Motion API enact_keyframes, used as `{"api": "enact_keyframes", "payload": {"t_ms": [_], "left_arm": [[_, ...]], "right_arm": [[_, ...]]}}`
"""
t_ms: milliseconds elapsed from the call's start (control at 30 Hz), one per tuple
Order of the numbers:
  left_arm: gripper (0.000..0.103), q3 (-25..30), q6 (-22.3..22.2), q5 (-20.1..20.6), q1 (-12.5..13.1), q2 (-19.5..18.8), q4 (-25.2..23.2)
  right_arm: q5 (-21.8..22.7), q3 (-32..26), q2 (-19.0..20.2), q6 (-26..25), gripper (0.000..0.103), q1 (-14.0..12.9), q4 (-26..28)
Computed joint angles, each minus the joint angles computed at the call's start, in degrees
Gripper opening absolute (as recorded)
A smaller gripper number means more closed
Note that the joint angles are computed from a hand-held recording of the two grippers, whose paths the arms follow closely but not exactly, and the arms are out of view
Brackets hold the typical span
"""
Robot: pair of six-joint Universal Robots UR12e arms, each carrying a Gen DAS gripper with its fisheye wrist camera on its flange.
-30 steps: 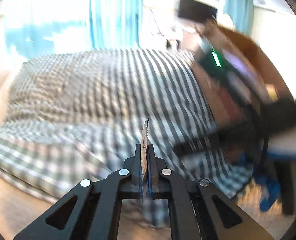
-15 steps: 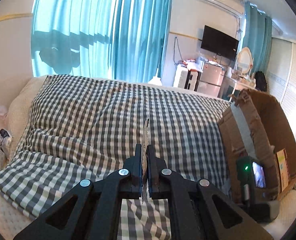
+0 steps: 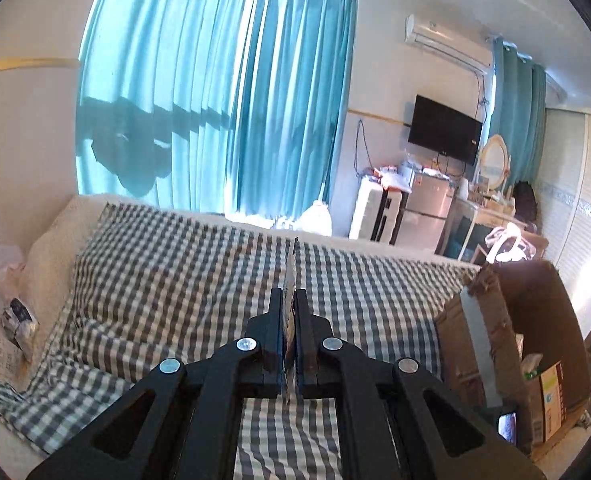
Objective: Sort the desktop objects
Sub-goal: 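Grasp the sachet packet with the left tool while the right grasps the clear comb, then lift and carry the sachet packet and comb over the cardboard box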
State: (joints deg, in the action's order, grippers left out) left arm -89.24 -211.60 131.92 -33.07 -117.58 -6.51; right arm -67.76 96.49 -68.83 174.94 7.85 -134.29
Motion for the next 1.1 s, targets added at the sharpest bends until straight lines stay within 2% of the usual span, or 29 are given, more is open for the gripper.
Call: {"api": "enact_keyframes", "payload": {"t_ms": [100, 200, 233, 267, 367, 433, 500, 600, 667, 700, 733, 900, 967, 1100], "left_arm": [[0.003, 0.14, 0.61, 2.39, -0.37, 0.21, 1.98], [0.003, 0.04, 0.99, 2.59, -0.42, 0.74, 3.23], [0.003, 0.12, 1.4, 2.84, -0.49, 0.8, 3.61], [0.003, 0.23, 1.78, 3.22, -0.56, 0.85, 3.98], [0.003, 0.46, 2.47, 3.91, -0.72, 1.08, 5.29], [0.003, 0.65, 3.2, 4.59, -0.91, 1.13, 6.05], [0.003, 0.7, 3.72, 5.02, -1.07, 1.23, 6.76], [0.003, 0.81, 4.76, 5.56, -1.28, 1.44, 7.81], [0.003, 1.17, 5.41, 6.12, -1.5, 1.42, 8.36], [0.003, 1.32, 5.86, 6.28, -1.58, 1.41, 8.69], [0.003, 1.49, 6.35, 6.45, -1.68, 1.37, 8.98], [0.003, 2.57, 9.34, 7.3, -2.3, 0.92, 10.61], [0.003, 3.13, 10.93, 7.78, -2.63, 0.62, 11.37], [0.003, 4.78, 14.47, 9.38, -3.52, -0.37, 12.96]], "right_arm": [[3.31, 0.93, -1.05, -2.79, 0.025, -1.25, 0.18], [8.0, 1.11, -2.0, -9.9, 0.02, -2.35, 2.7], [8.53, 1.28, -2.47, -12.67, 0.007, -2.27, 3.28], [8.92, 1.72, -3.07, -14.67, 0.002, -2.34, 3.31], [10.51, 2.84, -4.45, -17.75, 0.002, -2.52, 2.11], [10.64, 3.3, -4.03, -17.35, 0.002, -1.26, 0.75], [10.76, 3.24, -4.23, -17.6, 0.002, -1.25, 0.95], [11.32, 3.52, -3.1, -16.2, 0.002, 0.34, -2.7], [10.69, 0.59, 1.06, -11.53, 0.002, 3.99, -6.94], [10.04, 0.31, 1.7, -10.68, 0.002, 4.39, -8.47], [11.71, 1.08, 0.75, -11.91, 0.002, 3.38, -8.7], [12.24, 1.61, 0.12, -10.8, 0.002, 3.46, -13.14], [13.71, 1.72, 0.02, -10.84, 0.002, 3.36, -15.02], [15.32, 3.38, -1.08, -10.27, 0.002, 2.83, -21.87]]}}
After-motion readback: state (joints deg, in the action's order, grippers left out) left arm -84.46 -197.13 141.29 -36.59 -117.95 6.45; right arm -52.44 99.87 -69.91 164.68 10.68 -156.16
